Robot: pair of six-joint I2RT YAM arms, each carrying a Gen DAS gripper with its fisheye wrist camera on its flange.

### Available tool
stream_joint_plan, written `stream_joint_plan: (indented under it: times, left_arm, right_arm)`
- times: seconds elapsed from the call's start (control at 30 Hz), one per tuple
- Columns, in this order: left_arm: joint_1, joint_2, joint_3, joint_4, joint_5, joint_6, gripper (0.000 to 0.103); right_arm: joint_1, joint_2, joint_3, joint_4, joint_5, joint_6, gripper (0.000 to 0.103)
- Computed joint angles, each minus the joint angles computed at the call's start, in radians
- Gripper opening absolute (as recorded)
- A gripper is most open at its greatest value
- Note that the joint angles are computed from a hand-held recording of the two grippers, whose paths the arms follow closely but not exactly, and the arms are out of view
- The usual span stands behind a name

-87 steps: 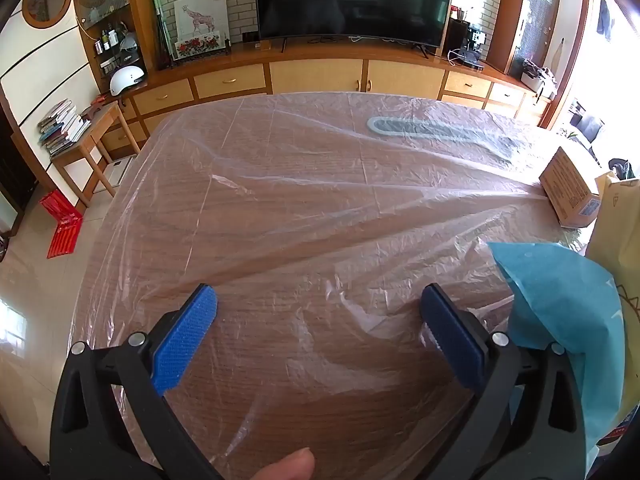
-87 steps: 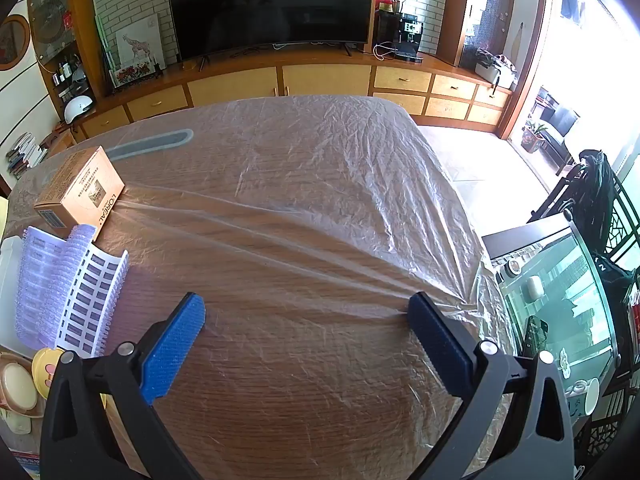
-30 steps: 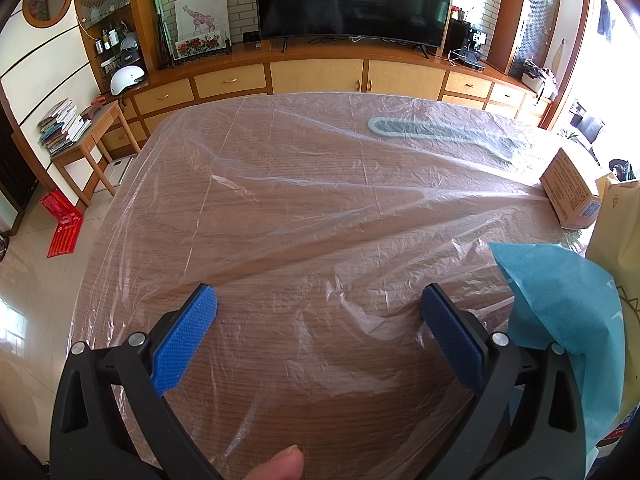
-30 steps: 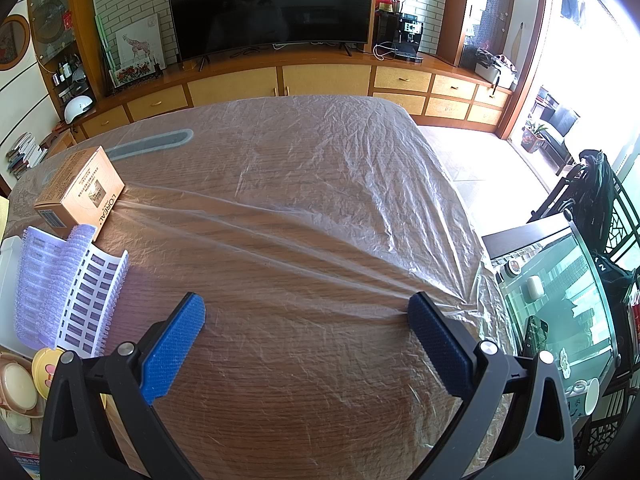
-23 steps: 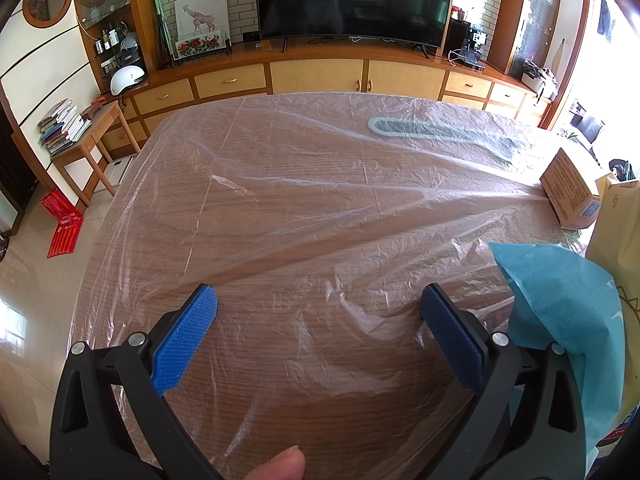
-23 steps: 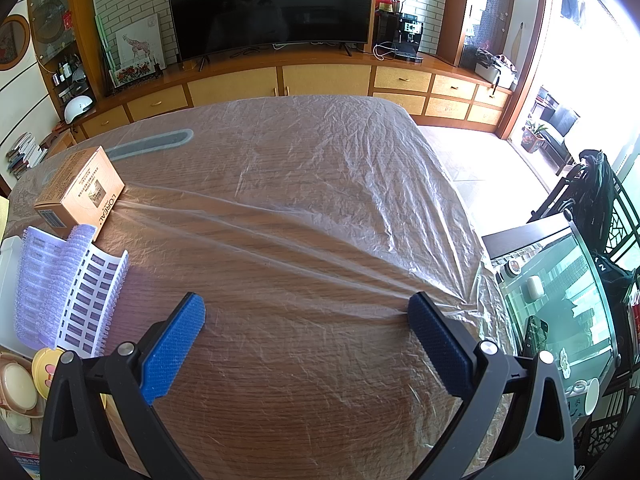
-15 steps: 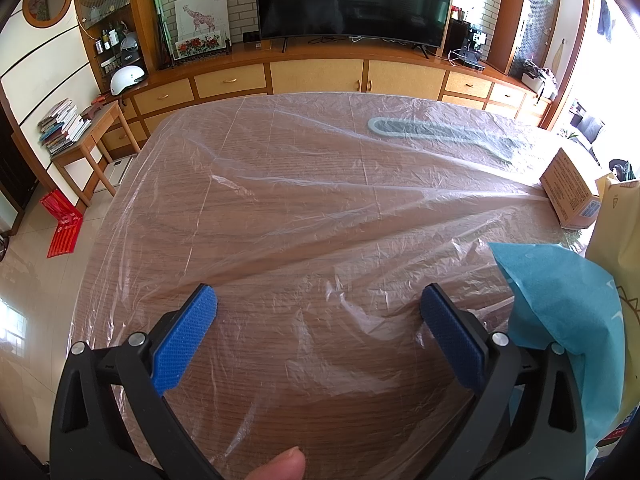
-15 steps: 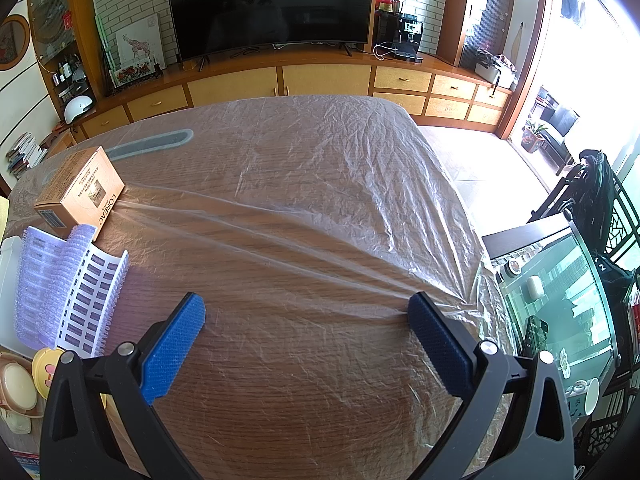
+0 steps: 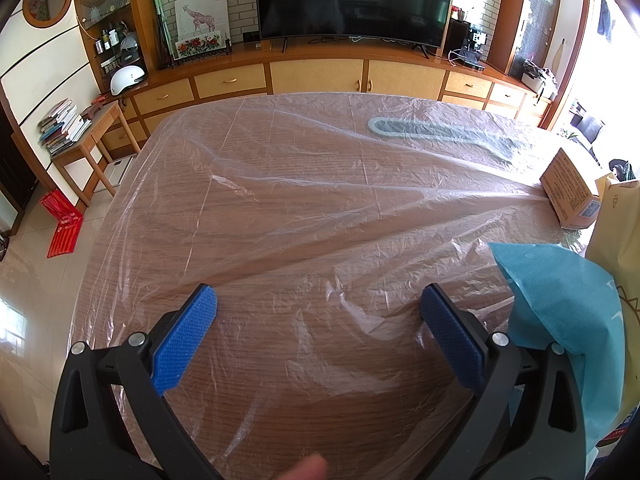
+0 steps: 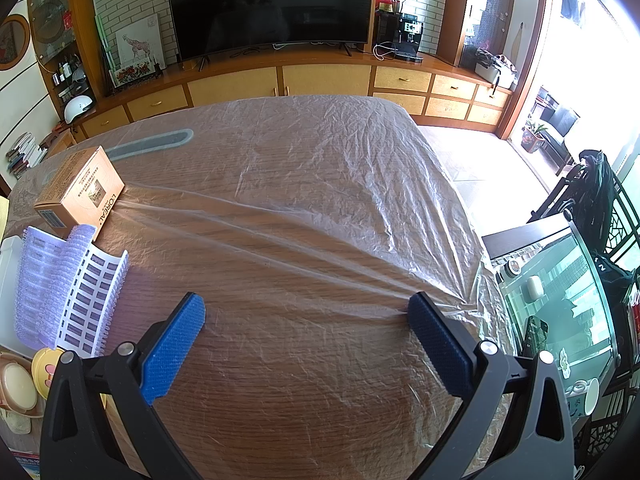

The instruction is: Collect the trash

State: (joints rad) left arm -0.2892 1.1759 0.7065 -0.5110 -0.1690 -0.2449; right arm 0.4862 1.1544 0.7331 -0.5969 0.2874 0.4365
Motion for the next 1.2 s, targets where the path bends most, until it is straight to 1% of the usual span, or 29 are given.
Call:
stream_joint_plan:
  times: [0.3,0.37,0.43,0.5,0.53,0.57,0.63,0.67,0.7,0.73,0.8,0.9,0.93,1.03,1.1,1.2]
  left_arm:
    - [0.003,0.014,0.003,0.012,0.003,0.005,0.102]
    - [0.009,0.017,0.004,0.014,0.008,0.017,0.102]
    - [0.021,0.004,0.008,0.007,-0.007,0.025,0.102]
    - [0.052,-0.037,0.015,-0.008,-0.021,0.040,0.102]
    - [0.072,-0.063,0.028,-0.026,-0.017,0.038,0.102]
    - [0.100,-0.091,0.036,-0.039,0.003,0.043,0.101]
    - [0.154,-0.147,0.077,-0.084,0.068,0.062,0.101]
    - [0.138,-0.167,0.086,-0.094,0.069,0.058,0.101]
    - [0.127,-0.184,0.102,-0.108,0.073,0.071,0.101]
    - [0.083,-0.206,0.133,-0.139,0.060,0.085,0.101]
    - [0.025,-0.225,0.168,-0.172,0.067,0.098,0.101]
    - [-0.112,-0.227,0.230,-0.230,0.072,0.082,0.102]
    - [-0.167,-0.224,0.252,-0.249,0.087,0.061,0.102]
    - [-0.252,-0.172,0.297,-0.270,0.152,0.006,0.101]
    - [-0.295,-0.126,0.309,-0.255,0.176,-0.026,0.101]
    - [-0.348,-0.036,0.334,-0.240,0.160,-0.061,0.102]
  right_arm:
    - [-0.013,0.001,-0.009,-0.001,-0.008,-0.005,0.099]
    - [-0.005,0.004,0.019,-0.062,0.011,0.033,0.099]
    - [0.017,-0.009,0.027,-0.076,0.055,0.039,0.099]
    - [0.061,-0.036,0.061,-0.129,0.129,0.043,0.099]
    - [0.081,-0.076,0.084,-0.172,0.160,0.046,0.099]
    - [0.105,-0.111,0.100,-0.202,0.176,0.066,0.099]
    - [0.161,-0.169,0.142,-0.273,0.174,0.111,0.099]
    - [0.189,-0.187,0.156,-0.292,0.174,0.125,0.099]
    - [0.252,-0.209,0.179,-0.327,0.189,0.158,0.099]
    - [0.314,-0.210,0.204,-0.358,0.203,0.189,0.099]
    - [0.456,-0.197,0.239,-0.402,0.237,0.269,0.099]
    - [0.637,-0.171,0.257,-0.437,0.237,0.380,0.099]
    - [0.702,-0.148,0.259,-0.445,0.251,0.420,0.099]
    - [0.871,-0.065,0.263,-0.453,0.283,0.517,0.099]
    - [0.939,-0.007,0.276,-0.452,0.293,0.558,0.099]
    - [1.002,0.067,0.272,-0.419,0.292,0.600,0.099]
